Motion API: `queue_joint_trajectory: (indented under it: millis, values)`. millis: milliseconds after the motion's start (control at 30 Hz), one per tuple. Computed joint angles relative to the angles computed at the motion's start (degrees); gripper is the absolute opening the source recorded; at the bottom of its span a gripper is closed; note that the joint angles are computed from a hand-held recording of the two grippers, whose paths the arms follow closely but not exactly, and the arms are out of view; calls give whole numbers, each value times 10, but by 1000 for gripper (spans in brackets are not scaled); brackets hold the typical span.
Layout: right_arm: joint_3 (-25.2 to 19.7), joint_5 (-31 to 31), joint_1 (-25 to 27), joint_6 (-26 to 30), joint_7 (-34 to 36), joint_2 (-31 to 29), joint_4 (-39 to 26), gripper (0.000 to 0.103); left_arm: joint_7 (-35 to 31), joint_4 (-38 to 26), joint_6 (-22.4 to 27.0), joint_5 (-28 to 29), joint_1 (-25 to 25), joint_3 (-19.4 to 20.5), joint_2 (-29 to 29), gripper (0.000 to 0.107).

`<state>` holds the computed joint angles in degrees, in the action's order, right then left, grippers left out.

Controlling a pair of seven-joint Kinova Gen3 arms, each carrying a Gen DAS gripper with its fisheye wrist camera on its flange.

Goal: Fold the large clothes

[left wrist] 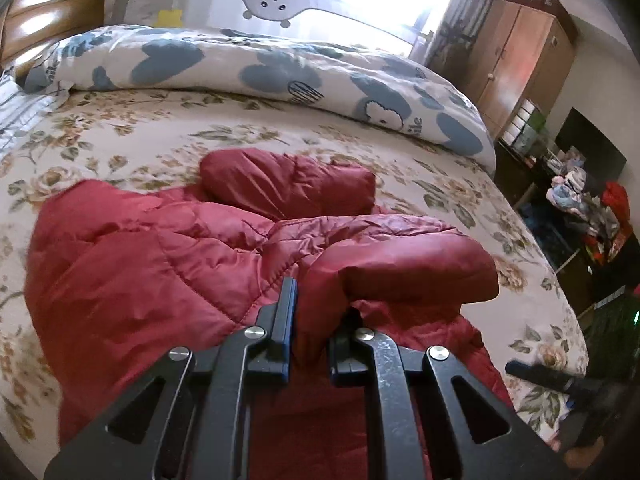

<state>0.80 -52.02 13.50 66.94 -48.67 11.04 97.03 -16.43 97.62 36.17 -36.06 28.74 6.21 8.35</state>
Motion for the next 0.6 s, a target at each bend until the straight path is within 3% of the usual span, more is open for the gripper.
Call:
queue_joint_trajectory:
  millis: [233, 433, 533, 600]
  values:
    - [-24, -76, 24, 61, -34, 90, -69, 102, 34, 2, -18, -28, 29, -9, 27, 10]
    - [-61, -96, 27, 87, -111, 186, -135, 99, 22, -1, -16, -27, 38, -14, 35, 10]
    - [-82, -98, 24, 86, -130, 215, -153, 92, 5, -5, -14, -19, 37, -15, 39, 10]
    - [-95, -98, 21, 87, -140, 232, -163, 79, -8, -6, -17, -9, 35, -15, 41, 10]
